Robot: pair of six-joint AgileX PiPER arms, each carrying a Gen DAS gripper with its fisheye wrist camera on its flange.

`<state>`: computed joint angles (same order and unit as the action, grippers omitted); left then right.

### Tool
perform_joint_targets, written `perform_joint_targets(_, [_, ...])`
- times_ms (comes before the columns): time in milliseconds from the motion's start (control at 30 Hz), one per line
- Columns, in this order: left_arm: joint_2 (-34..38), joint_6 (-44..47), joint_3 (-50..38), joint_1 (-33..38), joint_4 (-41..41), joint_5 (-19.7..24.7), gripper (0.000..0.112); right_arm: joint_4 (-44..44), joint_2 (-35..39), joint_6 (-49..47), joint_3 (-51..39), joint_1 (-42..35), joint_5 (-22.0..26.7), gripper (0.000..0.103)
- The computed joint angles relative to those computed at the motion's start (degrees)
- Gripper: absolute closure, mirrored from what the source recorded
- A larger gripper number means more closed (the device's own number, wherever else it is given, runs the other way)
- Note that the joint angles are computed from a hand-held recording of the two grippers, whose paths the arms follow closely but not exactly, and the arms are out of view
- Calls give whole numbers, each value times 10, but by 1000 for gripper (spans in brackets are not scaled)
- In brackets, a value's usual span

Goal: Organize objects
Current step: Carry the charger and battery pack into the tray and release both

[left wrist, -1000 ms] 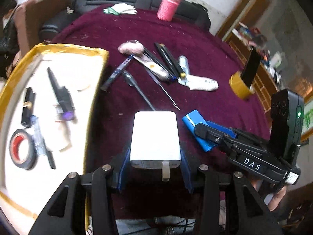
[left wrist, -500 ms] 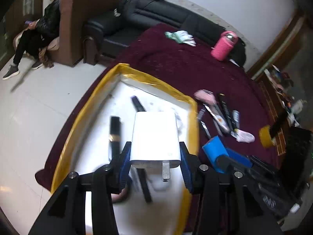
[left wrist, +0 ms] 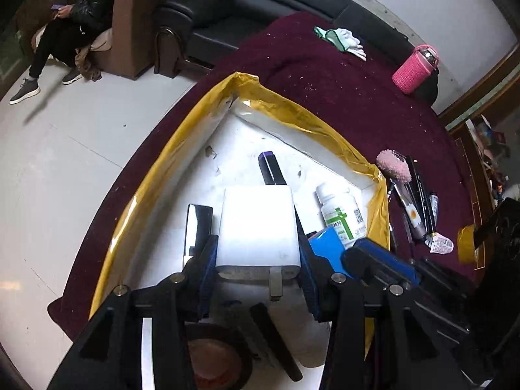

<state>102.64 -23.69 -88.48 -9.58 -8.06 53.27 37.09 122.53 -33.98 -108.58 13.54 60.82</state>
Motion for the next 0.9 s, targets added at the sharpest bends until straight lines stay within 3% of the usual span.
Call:
perform_joint_targets(100, [-2,-11,1,-5,14,1,67,-10,-5,-4,6,5,-19,91])
perform_joint_targets(200, [-13,-30,14,-6,24,0,67,12,-9,-15,15,-7,-5,91])
perform_joint_targets(333, [-26,-40,32,-7,29,-7,67,50,-57,-68,87,-11,-30,89])
perform_joint_targets(400, [-27,-33,33,0,18,-8,67,52,-67,-82,105,-3,-30,72])
perform_joint_targets(467, [-26,-41,31,-2,24,-7,67,2,-84,-81,131,24,-84,63])
perform_joint_targets(533, [-22,-48,25,-10,38,0,66,-67,-83,-40,139,45,-137,63])
perform_joint_targets(633, [-16,-46,18,-11,39,9,66,-80,-74,-16,126,43,-136,62])
perform_joint_targets(733, [-12,-49,18,-17,47,9,66,-124,-85,16,134,43,-180,62])
perform_joint_targets(900, [-13,-65,14,-31,74,9,64,-2,-77,-63,124,-14,-93,62])
